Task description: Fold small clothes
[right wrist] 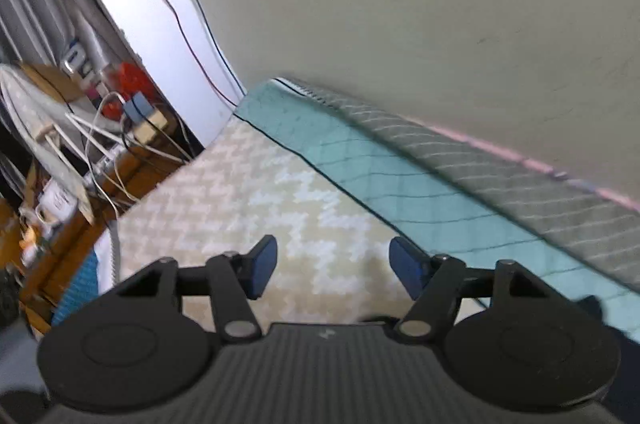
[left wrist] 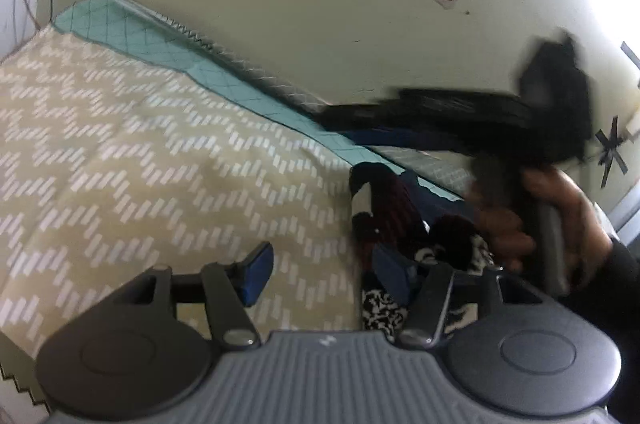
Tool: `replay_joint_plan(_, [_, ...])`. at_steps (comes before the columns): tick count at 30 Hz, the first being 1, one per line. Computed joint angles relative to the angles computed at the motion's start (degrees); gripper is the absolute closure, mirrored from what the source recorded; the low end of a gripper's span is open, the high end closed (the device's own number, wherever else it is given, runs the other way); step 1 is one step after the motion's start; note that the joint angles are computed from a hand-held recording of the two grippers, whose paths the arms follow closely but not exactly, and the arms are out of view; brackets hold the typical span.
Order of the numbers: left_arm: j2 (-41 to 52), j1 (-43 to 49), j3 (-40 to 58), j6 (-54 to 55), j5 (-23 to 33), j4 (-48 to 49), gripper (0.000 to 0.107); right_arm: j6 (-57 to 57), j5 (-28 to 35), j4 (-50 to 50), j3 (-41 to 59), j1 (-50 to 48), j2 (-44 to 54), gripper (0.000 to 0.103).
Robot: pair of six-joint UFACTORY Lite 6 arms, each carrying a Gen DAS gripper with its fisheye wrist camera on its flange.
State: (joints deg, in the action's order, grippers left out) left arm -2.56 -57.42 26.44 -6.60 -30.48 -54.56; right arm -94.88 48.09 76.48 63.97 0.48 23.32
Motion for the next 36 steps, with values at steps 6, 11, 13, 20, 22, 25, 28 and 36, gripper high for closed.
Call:
replay_joint_plan(6, [2.74, 0.15, 1.39, -1.43, -0.13, 2.87, 0.051, -10.81, 9.52, -4.10, -19.99, -21.72, -21.95, 0.035])
replay_joint_plan(11, [5.02, 0.37, 1.89, -4.45, -1.59, 3.00, 0.051, -25.83, 13.32, -5.60, -38.72, -30.41, -37.82, 0.030])
replay_joint_plan(13, [5.04, 1.23, 1.80, -5.32, -1.31, 2.51, 0.052, -32.90, 9.62, -3.95, -46.32, -28.97, -43.41, 0.030])
replay_joint_plan(20, [3.96, 1.32, 7.12, 8.63, 4.04, -7.16, 0.053, -37.59, 17.31, -7.38, -41.63, -46.79, -38.59, 0.103])
replay_joint_plan(22, [6.30, 2.20, 12.14, 19.25, 6.66, -14.05, 0.051, -35.51, 26.02, -12.17, -32.08, -57.13, -31.53, 0.103])
replay_joint_plan(25, [12.99, 4.50, 21.16, 27.89, 11.17, -17.17, 0.050, -37.67, 27.59, -12.31, -23.80, -66.54, -26.98, 0.103])
replay_joint_plan(28, [21.57, 6.54, 30.42, 38.14, 14.81, -23.53, 0.050, -39.34, 24.95, -10.76, -19.02, -72.90, -23.18, 0.064])
replay_joint_plan(36, [24.53, 7.35, 29.49, 24.68, 11.26, -8.54, 0.096, -43.18, 25.68, -14.95, -18.66, -83.04, -17.75, 0.043])
